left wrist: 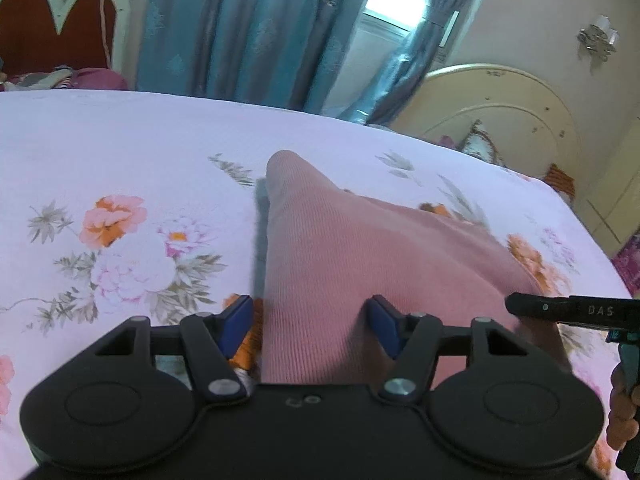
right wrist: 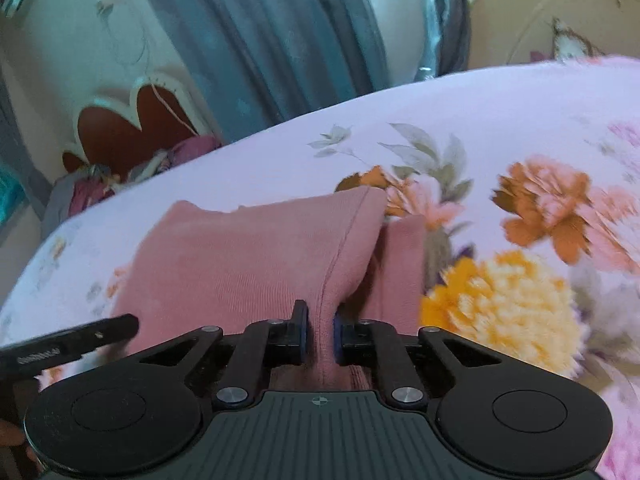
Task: Fold small clothes
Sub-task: 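Grasp the folded sweater with both grippers and press it into a bundle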
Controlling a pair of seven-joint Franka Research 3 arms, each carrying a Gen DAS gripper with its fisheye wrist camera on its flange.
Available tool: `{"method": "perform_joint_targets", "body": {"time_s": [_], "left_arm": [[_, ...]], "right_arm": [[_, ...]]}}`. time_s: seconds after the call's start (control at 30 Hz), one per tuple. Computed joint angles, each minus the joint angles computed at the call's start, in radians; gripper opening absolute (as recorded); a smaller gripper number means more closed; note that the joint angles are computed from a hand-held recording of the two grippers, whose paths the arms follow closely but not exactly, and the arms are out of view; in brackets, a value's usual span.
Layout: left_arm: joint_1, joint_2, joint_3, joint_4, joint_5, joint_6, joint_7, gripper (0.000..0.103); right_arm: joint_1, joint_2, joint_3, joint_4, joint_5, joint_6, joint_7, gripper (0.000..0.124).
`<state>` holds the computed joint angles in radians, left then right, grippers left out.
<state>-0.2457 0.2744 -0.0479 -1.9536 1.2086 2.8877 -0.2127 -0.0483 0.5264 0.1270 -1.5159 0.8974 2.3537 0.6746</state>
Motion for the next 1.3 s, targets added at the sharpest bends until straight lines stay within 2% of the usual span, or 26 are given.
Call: {"method": "perform_joint_targets", "body": {"time_s": [0.07,0.1,0.13,0.2,0.33,0.43,0.5,0.57,0.6,0.63,0.67,0.73,0.77,0.83,0.87,0.9,0.97,1.0,1.07,1.13,1.2,1.23,1.27,1.3], "left_arm": [[-0.005,-0.001,-0.003,-0.004,0.009,0.005,0.005,0.064],[-0.010,0.007,-0.004,-0.001,0.012,-0.007,0.006,0.066],[-0.012,0.017,-0.008,0.002,-0.003,-0.025,0.017,0.067],[-0.012,0.018,-0.001,-0.005,-0.005,-0.006,-0.024,0.067],[-0.011,-0.036,-0.011,-0.057,-0.010,-0.010,0.011,0.065],[0.002,-0.084,-0.030,-0.119,-0.023,0.003,0.031,0.064],[0.015,-0.106,-0.051,-0.158,-0.076,0.011,0.070,0.062],[0.022,-0.120,-0.065,-0.195,-0.119,0.032,0.093,0.060],[0.024,-0.121,-0.071,-0.206,-0.141,0.040,0.109,0.060],[0.024,-0.121,-0.075,-0.218,-0.158,0.051,0.118,0.059],[0.016,-0.120,-0.070,-0.223,-0.141,0.060,0.095,0.058],[0.001,-0.119,-0.059,-0.220,-0.079,0.061,0.036,0.048],[0.004,-0.116,-0.060,-0.220,-0.079,0.077,0.035,0.040],[0.007,-0.113,-0.061,-0.219,-0.091,0.084,0.039,0.035],[0.007,-0.111,-0.060,-0.218,-0.091,0.090,0.039,0.029],[0.004,-0.110,-0.058,-0.215,-0.085,0.087,0.037,0.023],[-0.002,-0.118,-0.054,-0.217,-0.059,0.085,0.019,0.016],[-0.002,-0.126,-0.053,-0.220,-0.045,0.092,0.006,0.015],[-0.001,-0.137,-0.055,-0.222,-0.005,0.103,-0.010,0.015],[0.011,-0.122,-0.072,-0.223,-0.054,0.101,0.050,0.015],[0.013,-0.107,-0.075,-0.219,-0.100,0.095,0.099,0.017],[0.013,-0.112,-0.076,-0.221,-0.120,0.090,0.123,0.020],[0.012,-0.118,-0.079,-0.221,-0.146,0.077,0.152,0.028],[0.010,-0.127,-0.080,-0.222,-0.163,0.055,0.173,0.031]], "right_arm": [[0.008,-0.015,-0.014,-0.035,-0.017,0.033,0.005,0.011],[0.029,-0.013,-0.025,-0.050,-0.039,0.086,0.017,0.011],[0.036,-0.003,-0.024,-0.050,-0.052,0.117,0.006,0.011],[0.030,-0.008,-0.009,-0.063,-0.042,0.146,-0.005,0.011],[-0.021,-0.088,0.006,-0.139,0.035,0.111,-0.048,0.012],[-0.036,-0.168,-0.018,-0.224,0.069,0.050,-0.064,0.012],[-0.032,-0.220,-0.036,-0.286,0.090,0.026,-0.091,0.013],[-0.015,-0.264,-0.058,-0.345,0.094,0.032,-0.101,0.039],[-0.006,-0.277,-0.066,-0.367,0.098,0.041,-0.104,0.067],[0.000,-0.292,-0.070,-0.392,0.113,0.051,-0.126,0.069],[0.012,-0.305,-0.075,-0.412,0.111,0.066,-0.138,0.067],[0.034,-0.316,-0.085,-0.435,0.094,0.087,-0.137,0.019],[0.042,-0.322,-0.087,-0.444,0.097,0.100,-0.135,0.018],[0.054,-0.322,-0.092,-0.449,0.089,0.113,-0.136,0.018],[0.059,-0.320,-0.095,-0.449,0.077,0.114,-0.128,0.018],[0.062,-0.318,-0.098,-0.448,0.064,0.112,-0.120,0.013],[0.053,-0.311,-0.108,-0.429,0.047,0.067,-0.075,0.011],[0.040,-0.317,-0.111,-0.426,0.064,0.042,-0.074,0.011],[0.044,-0.329,-0.120,-0.443,0.038,0.071,-0.066,0.011],[0.063,-0.311,-0.127,-0.456,-0.050,0.119,-0.033,0.011],[0.061,-0.316,-0.117,-0.460,-0.051,0.130,-0.058,0.011],[0.060,-0.320,-0.115,-0.460,-0.052,0.131,-0.062,0.011],[0.058,-0.325,-0.113,-0.459,-0.047,0.130,-0.067,0.011],[0.053,-0.331,-0.113,-0.458,-0.033,0.122,-0.070,0.012]]}}
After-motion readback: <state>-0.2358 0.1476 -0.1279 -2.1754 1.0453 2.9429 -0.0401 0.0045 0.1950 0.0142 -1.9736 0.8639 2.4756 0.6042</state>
